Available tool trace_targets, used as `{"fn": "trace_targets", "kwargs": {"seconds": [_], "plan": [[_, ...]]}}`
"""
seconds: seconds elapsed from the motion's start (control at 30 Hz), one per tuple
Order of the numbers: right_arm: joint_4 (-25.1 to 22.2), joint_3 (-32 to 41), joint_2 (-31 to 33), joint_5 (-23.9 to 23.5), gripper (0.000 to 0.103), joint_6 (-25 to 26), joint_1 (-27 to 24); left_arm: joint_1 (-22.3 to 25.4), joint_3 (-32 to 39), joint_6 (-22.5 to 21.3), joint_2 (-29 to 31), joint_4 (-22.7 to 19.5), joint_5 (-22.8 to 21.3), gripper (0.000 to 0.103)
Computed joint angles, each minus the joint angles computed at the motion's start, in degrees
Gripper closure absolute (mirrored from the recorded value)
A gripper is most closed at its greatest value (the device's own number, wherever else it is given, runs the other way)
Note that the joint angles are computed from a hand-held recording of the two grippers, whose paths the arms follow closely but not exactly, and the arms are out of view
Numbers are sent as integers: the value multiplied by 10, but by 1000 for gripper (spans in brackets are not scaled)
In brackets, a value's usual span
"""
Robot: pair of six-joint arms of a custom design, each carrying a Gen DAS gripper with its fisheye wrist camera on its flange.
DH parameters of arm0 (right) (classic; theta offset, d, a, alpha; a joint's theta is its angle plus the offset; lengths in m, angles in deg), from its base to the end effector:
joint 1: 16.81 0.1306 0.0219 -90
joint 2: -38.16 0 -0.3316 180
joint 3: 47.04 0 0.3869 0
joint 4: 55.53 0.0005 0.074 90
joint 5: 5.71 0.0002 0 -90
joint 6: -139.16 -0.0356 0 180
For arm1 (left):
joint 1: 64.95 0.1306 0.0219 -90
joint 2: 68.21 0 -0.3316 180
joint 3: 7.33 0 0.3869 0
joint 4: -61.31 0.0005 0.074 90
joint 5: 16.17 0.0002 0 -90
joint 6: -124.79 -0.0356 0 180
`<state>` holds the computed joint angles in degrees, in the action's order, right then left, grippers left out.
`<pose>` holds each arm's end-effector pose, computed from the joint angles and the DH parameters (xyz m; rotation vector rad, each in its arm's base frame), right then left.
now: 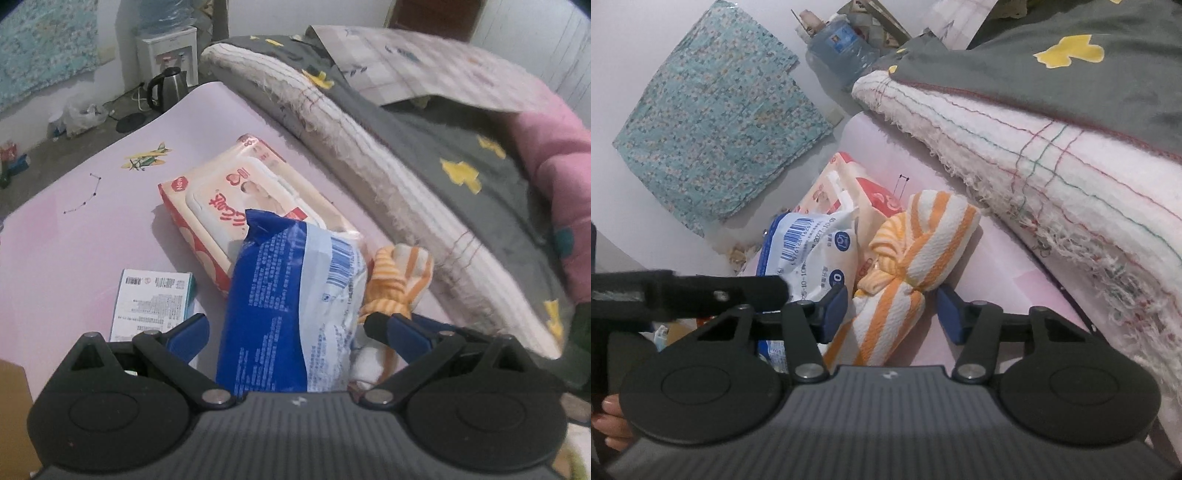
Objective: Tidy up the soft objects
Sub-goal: 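Grasp the blue wet-wipes pack with the left gripper while the right grasps the orange-striped towel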
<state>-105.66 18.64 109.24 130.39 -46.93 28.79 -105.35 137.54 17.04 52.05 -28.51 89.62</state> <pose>0.2672 0.2355 0.3264 1.1901 1.8492 0.3345 0.4396 -0.3875 0.4798 1.3997 2.3460 -0.4891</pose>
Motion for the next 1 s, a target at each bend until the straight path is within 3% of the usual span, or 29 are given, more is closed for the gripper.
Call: {"fn": "trace_targets", "kwargs": {"seconds": [0.27, 0.57, 0.67, 0.7, 0.73, 1.0], "plan": [[34, -7, 0, -30, 53, 52, -27, -10, 17, 41, 25, -6, -30, 13], [56, -13, -1, -32, 62, 34, -28, -4, -1, 75, 9, 5, -17, 32], [74, -25, -12, -16, 63, 21, -20, 6, 7, 93, 9, -3, 10, 36], [72, -23, -13, -6, 63, 20, -16, 10, 6, 98, 6, -2, 21, 44], [64, -20, -12, 3, 63, 15, -12, 14, 13, 99, 7, -8, 30, 46], [38, 17, -15, 66, 63, 16, 25, 33, -5, 113, -36, 2, 83, 48]]}}
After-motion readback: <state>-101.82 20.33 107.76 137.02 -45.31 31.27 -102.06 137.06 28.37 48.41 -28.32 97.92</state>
